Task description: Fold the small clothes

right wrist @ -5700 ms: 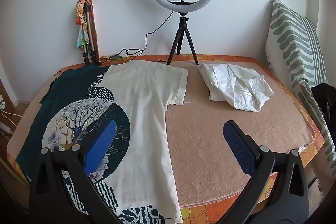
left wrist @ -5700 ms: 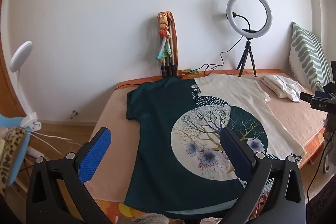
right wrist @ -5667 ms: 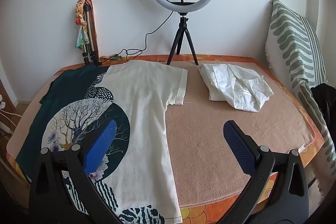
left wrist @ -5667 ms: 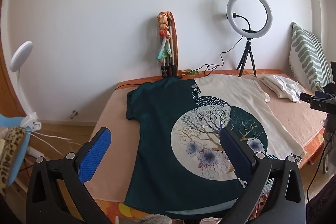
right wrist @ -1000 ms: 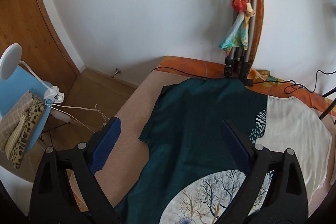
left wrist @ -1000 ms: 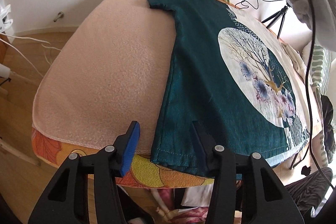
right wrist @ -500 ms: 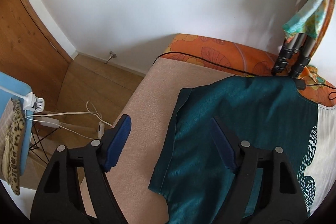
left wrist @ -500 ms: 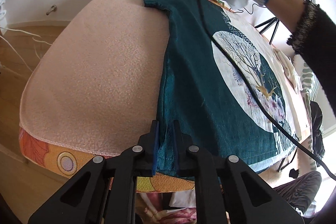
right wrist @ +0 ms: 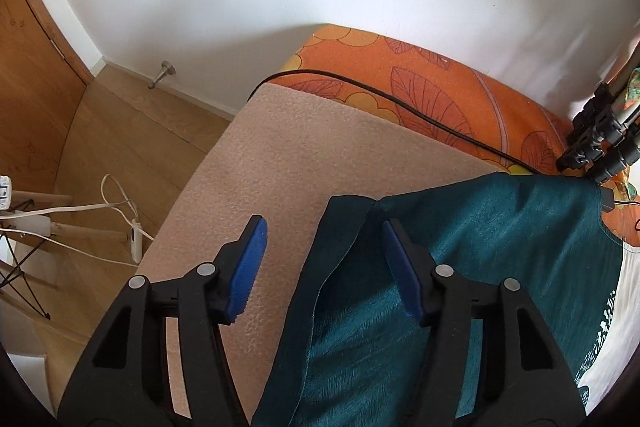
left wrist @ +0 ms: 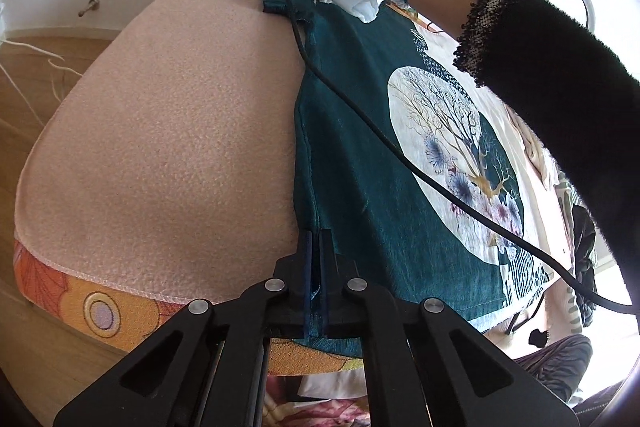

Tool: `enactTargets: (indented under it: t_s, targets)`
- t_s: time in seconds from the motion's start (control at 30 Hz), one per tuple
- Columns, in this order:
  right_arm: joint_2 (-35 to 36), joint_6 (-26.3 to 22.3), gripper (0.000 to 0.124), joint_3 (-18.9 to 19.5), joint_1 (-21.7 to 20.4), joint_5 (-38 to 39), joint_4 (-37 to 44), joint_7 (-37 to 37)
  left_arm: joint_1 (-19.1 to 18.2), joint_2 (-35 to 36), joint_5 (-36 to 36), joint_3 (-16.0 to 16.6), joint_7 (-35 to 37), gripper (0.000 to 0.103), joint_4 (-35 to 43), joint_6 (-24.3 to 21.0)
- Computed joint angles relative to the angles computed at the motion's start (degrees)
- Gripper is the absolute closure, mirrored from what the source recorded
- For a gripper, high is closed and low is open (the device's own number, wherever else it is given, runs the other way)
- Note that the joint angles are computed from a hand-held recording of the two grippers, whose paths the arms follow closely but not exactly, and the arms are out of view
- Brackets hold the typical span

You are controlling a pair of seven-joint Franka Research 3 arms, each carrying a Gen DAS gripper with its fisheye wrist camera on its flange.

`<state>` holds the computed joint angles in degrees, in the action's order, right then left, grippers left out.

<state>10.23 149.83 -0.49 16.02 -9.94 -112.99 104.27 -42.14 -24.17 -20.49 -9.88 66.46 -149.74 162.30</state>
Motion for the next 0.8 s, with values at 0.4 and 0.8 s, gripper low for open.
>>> enactTargets:
  t_s: [0.4, 0.8]
  targets:
    - [-2.02, 0.9, 0.121, -0.58, -2.52, 2.04, -1.3, -2.07, 0.43, -0.68, 2.52, -1.11, -0.5, 0.103, 0.09, 1.43]
    - [-16.39, 5.66, 0.121, -0.67, -9.56, 6.22, -11.8, -9.19, -4.73, 2.15, 4.0, -0.76, 2.1, 0.103, 3.71, 4.85]
